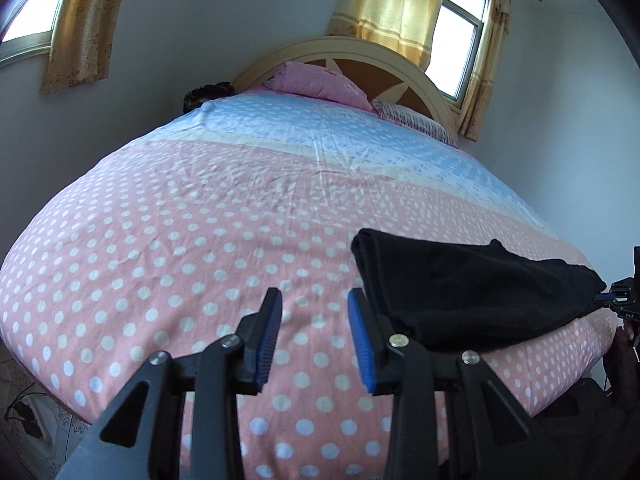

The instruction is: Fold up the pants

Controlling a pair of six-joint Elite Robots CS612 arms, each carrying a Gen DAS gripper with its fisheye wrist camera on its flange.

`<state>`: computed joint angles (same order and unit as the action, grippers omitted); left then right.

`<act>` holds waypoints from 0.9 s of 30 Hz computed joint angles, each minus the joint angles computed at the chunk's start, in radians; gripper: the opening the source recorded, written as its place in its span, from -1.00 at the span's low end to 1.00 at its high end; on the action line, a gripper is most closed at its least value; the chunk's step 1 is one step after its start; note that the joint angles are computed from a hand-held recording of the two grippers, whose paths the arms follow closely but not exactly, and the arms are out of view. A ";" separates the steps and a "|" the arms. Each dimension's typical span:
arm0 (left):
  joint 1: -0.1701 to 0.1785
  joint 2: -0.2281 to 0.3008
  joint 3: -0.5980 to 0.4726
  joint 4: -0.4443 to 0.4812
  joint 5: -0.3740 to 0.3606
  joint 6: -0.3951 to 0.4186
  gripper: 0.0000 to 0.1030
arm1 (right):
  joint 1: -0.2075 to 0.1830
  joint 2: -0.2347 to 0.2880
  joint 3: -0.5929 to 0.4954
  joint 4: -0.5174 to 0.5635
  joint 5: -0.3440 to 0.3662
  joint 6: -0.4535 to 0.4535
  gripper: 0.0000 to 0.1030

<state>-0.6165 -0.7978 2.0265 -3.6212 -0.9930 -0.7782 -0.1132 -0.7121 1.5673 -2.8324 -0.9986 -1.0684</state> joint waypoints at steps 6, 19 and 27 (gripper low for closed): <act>0.017 0.020 -0.093 0.060 -0.066 0.066 -0.29 | 0.049 0.022 -0.081 0.072 0.052 0.067 -0.86; -0.003 0.053 -0.191 0.230 0.041 0.172 -0.08 | 0.179 0.189 -0.451 0.430 0.113 0.347 -0.19; -0.013 0.064 -0.206 0.266 0.086 0.204 0.08 | 0.220 0.340 -0.725 0.760 0.123 0.476 -0.76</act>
<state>-0.6299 -0.7335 1.8205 -3.3553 -0.9074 -0.5738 0.1068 -0.3725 0.8421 -2.0723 -0.8752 -0.5921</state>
